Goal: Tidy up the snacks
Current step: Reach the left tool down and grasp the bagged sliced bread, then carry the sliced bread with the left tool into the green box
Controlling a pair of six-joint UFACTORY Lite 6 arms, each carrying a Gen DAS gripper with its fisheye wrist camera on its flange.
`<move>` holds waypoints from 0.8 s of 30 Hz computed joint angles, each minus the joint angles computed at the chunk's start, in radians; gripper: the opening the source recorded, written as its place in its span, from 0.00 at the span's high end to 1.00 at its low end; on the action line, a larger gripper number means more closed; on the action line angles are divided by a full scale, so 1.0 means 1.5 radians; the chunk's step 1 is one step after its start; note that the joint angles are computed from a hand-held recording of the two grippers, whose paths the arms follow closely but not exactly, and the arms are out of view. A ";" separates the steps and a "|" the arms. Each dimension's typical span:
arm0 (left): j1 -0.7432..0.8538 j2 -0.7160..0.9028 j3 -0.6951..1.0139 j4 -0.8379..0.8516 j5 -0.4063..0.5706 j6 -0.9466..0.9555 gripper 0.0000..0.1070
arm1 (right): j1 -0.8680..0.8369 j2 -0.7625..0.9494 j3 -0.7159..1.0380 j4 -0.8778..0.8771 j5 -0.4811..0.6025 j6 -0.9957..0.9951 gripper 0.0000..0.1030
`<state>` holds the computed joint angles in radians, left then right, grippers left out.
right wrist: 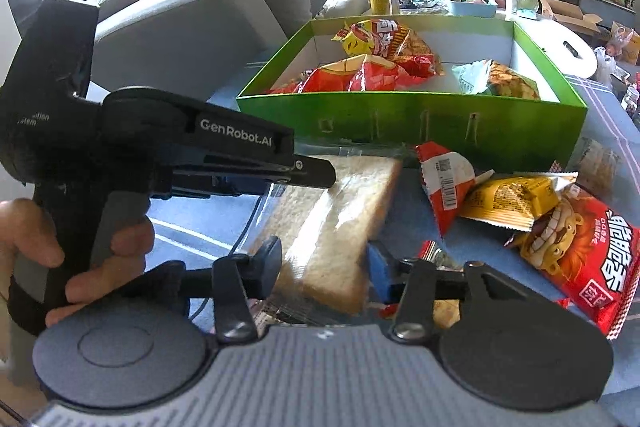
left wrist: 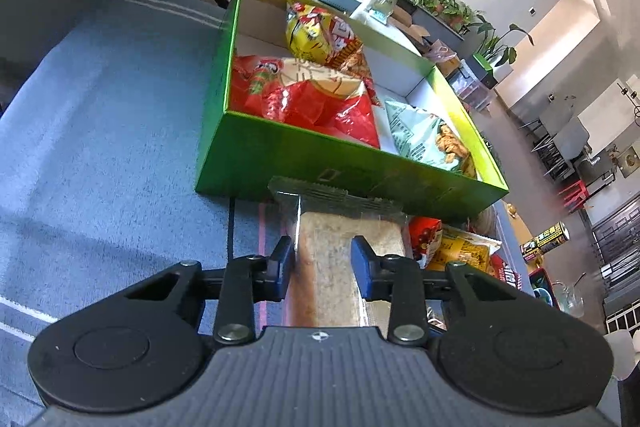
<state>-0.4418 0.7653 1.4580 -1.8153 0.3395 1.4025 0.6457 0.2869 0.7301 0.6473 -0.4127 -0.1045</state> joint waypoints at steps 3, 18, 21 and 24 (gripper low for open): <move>0.003 -0.021 -0.019 -0.033 0.007 0.031 0.73 | 0.009 -0.015 -0.008 0.023 -0.010 -0.018 0.39; -0.003 -0.105 -0.037 -0.081 -0.011 0.094 0.73 | 0.022 -0.095 -0.012 0.111 -0.027 -0.128 0.39; -0.004 -0.106 -0.021 -0.073 -0.015 0.085 0.73 | 0.016 -0.103 -0.004 0.122 -0.026 -0.152 0.39; -0.006 -0.097 0.012 -0.027 -0.019 0.041 0.73 | 0.005 -0.109 0.003 0.122 -0.025 -0.166 0.39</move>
<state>-0.4512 0.6197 1.4759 -1.8557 0.3116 1.4644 0.6537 0.1227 0.7349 0.8299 -0.4505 -0.3541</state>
